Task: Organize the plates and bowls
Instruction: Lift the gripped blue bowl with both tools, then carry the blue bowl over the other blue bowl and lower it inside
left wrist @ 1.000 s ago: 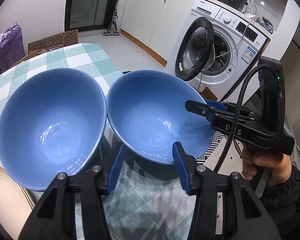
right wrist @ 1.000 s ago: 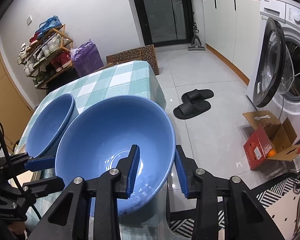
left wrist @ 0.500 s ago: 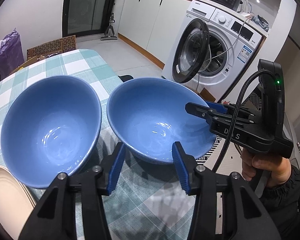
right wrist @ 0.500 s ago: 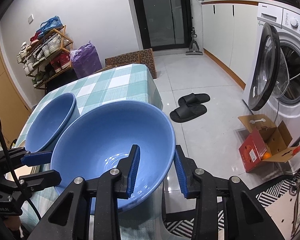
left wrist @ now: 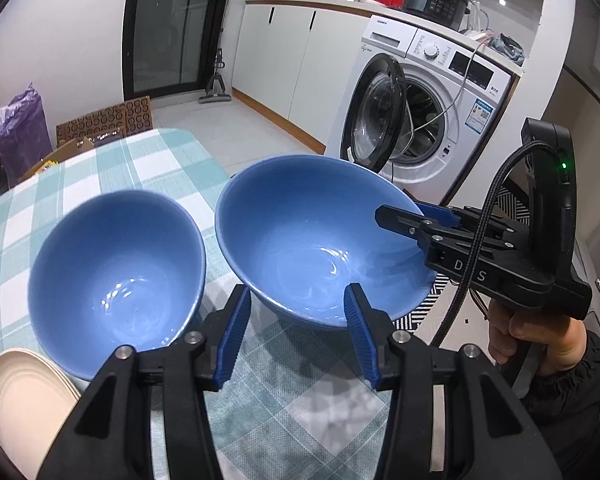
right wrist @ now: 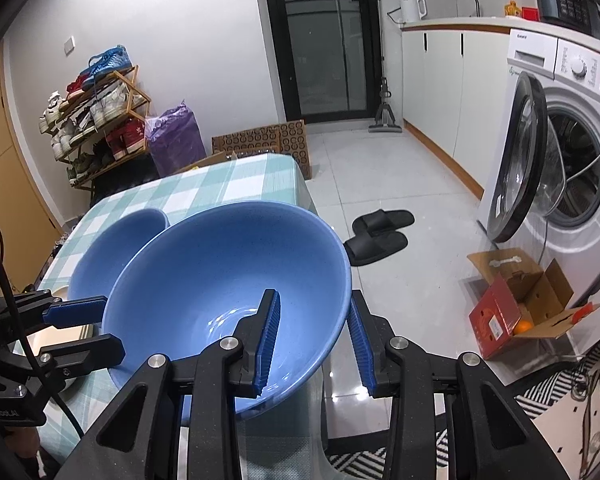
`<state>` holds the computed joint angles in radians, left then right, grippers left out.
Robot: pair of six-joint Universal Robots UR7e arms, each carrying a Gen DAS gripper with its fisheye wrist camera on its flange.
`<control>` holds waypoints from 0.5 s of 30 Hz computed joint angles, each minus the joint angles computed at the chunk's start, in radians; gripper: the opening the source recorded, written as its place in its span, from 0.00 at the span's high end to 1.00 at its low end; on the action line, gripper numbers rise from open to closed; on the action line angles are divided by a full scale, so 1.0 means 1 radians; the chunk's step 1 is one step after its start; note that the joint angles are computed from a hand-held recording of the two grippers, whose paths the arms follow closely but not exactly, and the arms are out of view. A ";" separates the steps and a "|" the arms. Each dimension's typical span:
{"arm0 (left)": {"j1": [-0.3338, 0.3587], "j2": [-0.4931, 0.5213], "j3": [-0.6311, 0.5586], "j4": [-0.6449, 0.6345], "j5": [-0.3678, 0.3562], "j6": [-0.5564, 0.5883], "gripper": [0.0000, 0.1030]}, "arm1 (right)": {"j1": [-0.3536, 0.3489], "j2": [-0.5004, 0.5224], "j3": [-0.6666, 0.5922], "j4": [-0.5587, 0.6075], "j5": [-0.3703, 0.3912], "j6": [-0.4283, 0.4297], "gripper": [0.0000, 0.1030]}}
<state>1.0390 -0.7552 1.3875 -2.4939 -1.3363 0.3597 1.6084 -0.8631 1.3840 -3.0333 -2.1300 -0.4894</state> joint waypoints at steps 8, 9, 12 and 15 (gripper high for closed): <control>-0.007 -0.022 0.010 -0.025 0.001 0.017 0.54 | 0.027 -0.006 0.000 -0.036 0.003 -0.018 0.65; -0.007 -0.025 0.011 -0.028 0.001 0.021 0.54 | 0.029 -0.006 -0.001 -0.038 0.005 -0.020 0.65; -0.008 -0.031 0.012 -0.036 0.005 0.027 0.54 | 0.038 -0.005 -0.003 -0.045 0.007 -0.027 0.65; -0.008 -0.038 0.014 -0.045 0.007 0.034 0.54 | 0.048 -0.002 -0.008 -0.052 0.006 -0.032 0.65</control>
<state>1.0305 -0.7933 1.4020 -2.5388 -1.3293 0.3934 1.6564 -0.8656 1.3755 -3.0850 -2.1236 -0.5218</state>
